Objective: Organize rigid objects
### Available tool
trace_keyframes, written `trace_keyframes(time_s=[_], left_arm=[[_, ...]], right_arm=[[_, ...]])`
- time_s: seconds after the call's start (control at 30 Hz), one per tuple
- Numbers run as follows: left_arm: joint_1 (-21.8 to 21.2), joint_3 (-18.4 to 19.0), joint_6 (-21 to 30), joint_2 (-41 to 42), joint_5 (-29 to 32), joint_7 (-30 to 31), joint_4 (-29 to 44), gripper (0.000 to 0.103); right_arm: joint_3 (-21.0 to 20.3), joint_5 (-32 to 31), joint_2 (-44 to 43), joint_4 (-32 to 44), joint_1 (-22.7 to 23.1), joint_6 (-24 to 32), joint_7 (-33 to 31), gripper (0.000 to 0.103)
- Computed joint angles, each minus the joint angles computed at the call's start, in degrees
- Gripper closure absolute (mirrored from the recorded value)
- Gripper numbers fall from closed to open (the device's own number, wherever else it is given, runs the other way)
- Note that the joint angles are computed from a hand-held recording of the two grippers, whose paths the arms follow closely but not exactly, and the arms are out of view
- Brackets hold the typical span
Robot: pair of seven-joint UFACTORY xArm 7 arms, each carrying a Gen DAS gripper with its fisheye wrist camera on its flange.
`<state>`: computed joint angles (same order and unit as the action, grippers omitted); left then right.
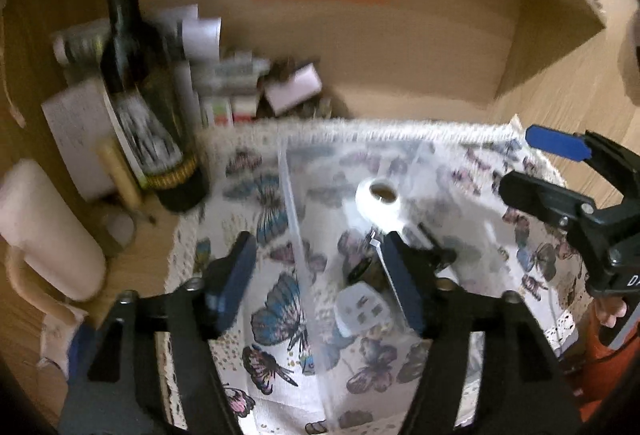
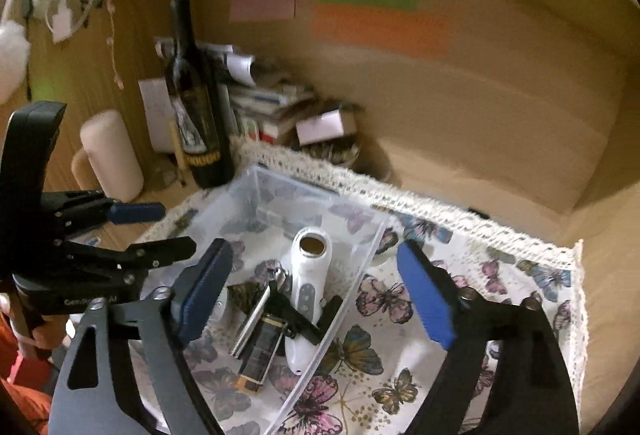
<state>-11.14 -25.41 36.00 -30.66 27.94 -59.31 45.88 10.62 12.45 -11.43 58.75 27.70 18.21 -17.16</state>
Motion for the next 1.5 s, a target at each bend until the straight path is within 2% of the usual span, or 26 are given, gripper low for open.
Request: trace_keyframes(time_s=[0.13, 0.2, 0.3, 0.53, 0.9, 1.5], left_arm=[[1.9, -4.3, -0.6, -3.3, 4.2, -4.1, 0.9, 0.015], [2.7, -5.5, -1.3, -4.7, 5.3, -5.4, 0.9, 0.011], [4.1, -7.8, -2.4, -7.0, 6.5, -7.5, 1.2, 0.005], [8.2, -13.6, -3.4, -11.6, 7.2, -11.3, 1.9, 0.002], [12.6, -19.0, -3.9, -16.6, 4.6, -11.4, 2.1, 0.001], [15.8, -20.7, -6.2, -19.3, -0.3, -8.3, 1.5, 0.001]], right_arm=[[-0.5, 1.6, -4.2, -3.7, 0.4, -3.4, 0.9, 0.007], [-0.1, 0.6, -6.6, -6.2, -0.1, -6.0, 2.9, 0.002], [-0.2, -1.2, -10.3, -9.7, -0.3, -9.5, 5.4, 0.000], [-1.0, -4.9, -17.7, -16.4, -0.4, -14.7, 10.6, 0.000], [-3.4, -8.0, -23.9, -21.4, 1.2, -16.2, 14.0, 0.000], [-4.2, -9.5, -24.7, -22.1, 1.5, -16.5, 16.3, 0.000]])
